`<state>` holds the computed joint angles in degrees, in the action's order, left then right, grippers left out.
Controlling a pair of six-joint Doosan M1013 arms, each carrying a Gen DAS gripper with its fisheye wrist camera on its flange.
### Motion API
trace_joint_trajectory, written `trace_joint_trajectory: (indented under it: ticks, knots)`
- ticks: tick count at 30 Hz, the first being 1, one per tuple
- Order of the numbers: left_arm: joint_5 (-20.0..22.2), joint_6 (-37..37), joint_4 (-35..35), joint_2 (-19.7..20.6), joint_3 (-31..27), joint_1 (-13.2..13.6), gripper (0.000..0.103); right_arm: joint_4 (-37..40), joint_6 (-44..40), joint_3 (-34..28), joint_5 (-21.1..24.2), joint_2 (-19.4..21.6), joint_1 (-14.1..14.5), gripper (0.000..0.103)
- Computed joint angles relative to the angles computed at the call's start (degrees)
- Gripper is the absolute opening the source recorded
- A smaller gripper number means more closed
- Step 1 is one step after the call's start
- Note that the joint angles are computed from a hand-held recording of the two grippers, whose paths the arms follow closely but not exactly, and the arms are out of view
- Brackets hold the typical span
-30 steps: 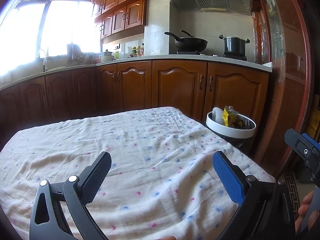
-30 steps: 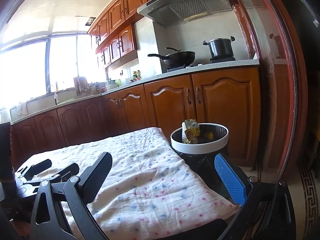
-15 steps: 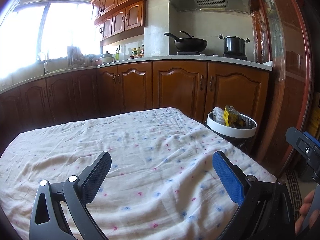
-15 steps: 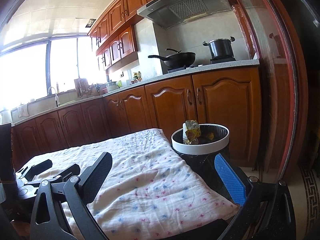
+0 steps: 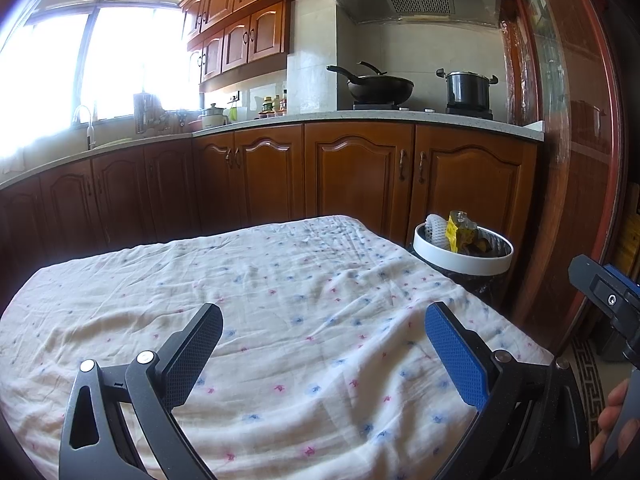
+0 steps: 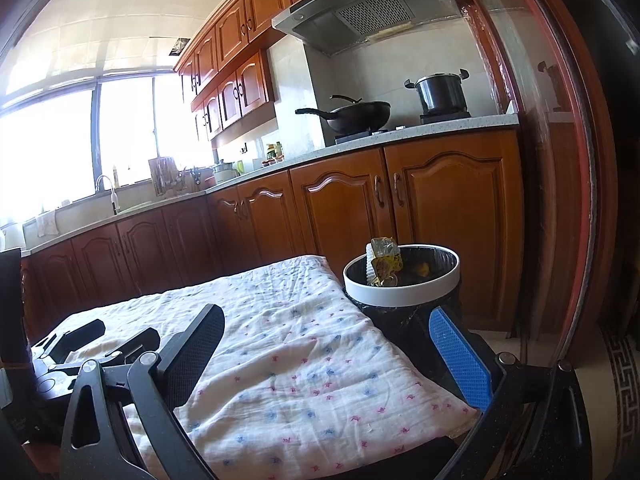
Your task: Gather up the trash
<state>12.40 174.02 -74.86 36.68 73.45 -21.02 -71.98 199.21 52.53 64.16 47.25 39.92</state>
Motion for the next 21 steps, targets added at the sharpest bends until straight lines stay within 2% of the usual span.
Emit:
trace_joint_trajectory:
  ticks: [21]
  knots:
    - [-0.21, -0.04, 0.25, 0.07, -0.03, -0.01, 0.102, -0.38, 0.68, -0.06, -0.43, 0.18, -0.04, 0.103]
